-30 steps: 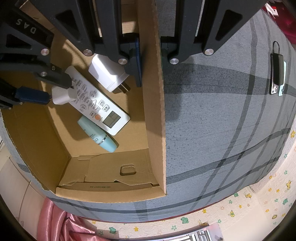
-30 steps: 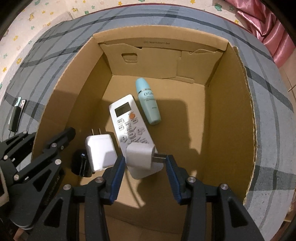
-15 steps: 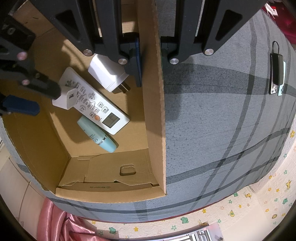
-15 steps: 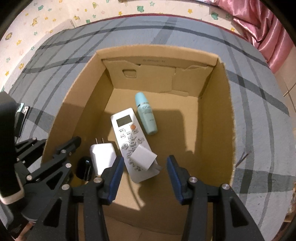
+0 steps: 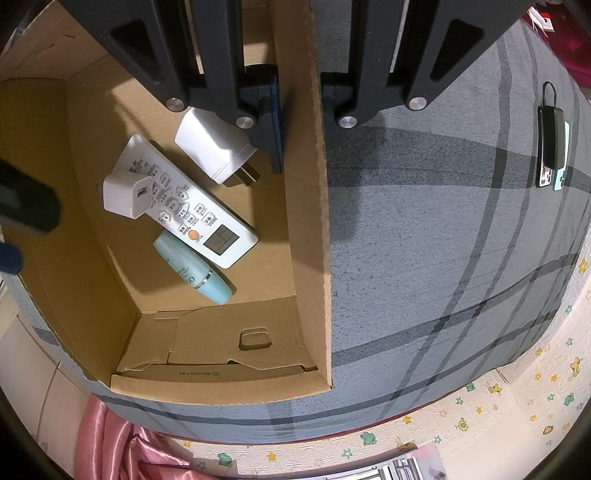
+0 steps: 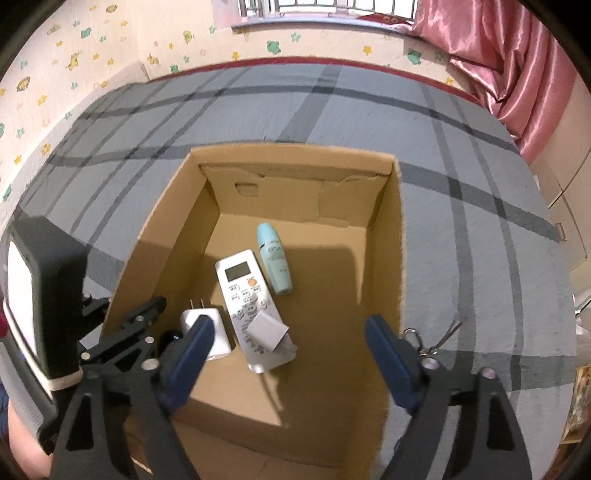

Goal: Organize rigid objects
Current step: 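Move the right gripper back to the blue key fob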

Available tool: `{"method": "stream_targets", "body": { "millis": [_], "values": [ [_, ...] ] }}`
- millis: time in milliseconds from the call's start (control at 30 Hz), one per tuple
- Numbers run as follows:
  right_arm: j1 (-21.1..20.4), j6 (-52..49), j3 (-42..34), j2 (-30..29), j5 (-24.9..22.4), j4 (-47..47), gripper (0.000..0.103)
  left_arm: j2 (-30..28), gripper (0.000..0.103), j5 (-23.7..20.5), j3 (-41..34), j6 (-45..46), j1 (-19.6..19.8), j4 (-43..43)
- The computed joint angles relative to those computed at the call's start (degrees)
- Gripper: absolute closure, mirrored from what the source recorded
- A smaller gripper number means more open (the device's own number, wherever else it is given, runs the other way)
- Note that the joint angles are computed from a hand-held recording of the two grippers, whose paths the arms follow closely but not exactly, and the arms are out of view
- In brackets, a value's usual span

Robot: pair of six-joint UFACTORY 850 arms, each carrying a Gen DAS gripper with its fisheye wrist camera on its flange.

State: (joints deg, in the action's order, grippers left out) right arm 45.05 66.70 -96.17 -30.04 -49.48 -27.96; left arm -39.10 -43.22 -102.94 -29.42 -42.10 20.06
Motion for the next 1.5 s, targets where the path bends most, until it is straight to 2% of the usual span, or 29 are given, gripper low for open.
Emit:
{"method": "stream_targets", "body": {
  "millis": [67, 100, 767, 1133, 1500],
  "values": [
    [-0.04, 1.14, 0.89, 0.89, 0.12, -1.17, 0.001, 0.01, 0.089, -0.01, 0.0, 0.02, 0.01, -0.01],
    [-0.07, 1.66, 1.38, 1.35, 0.19, -1.68, 0.0, 0.01, 0.089, -0.01, 0.0, 0.02, 0.01, -0.01],
    [-1.62, 11.2, 18.24, 14.66, -0.73, -8.06, 0.0, 0.08, 0.089, -0.11, -0.07, 0.05, 0.0, -0.08],
    [-1.57, 16.83, 26.77, 19.13, 1.11, -8.53, 0.0, 0.02, 0.089, -0.06, -0.18, 0.18, 0.15, -0.19],
    [0.05, 20.98, 32.93, 20.8, 3.27, -10.64, 0.0, -0.04, 0.089, -0.25, -0.25, 0.05, 0.05, 0.07]
  ]
}}
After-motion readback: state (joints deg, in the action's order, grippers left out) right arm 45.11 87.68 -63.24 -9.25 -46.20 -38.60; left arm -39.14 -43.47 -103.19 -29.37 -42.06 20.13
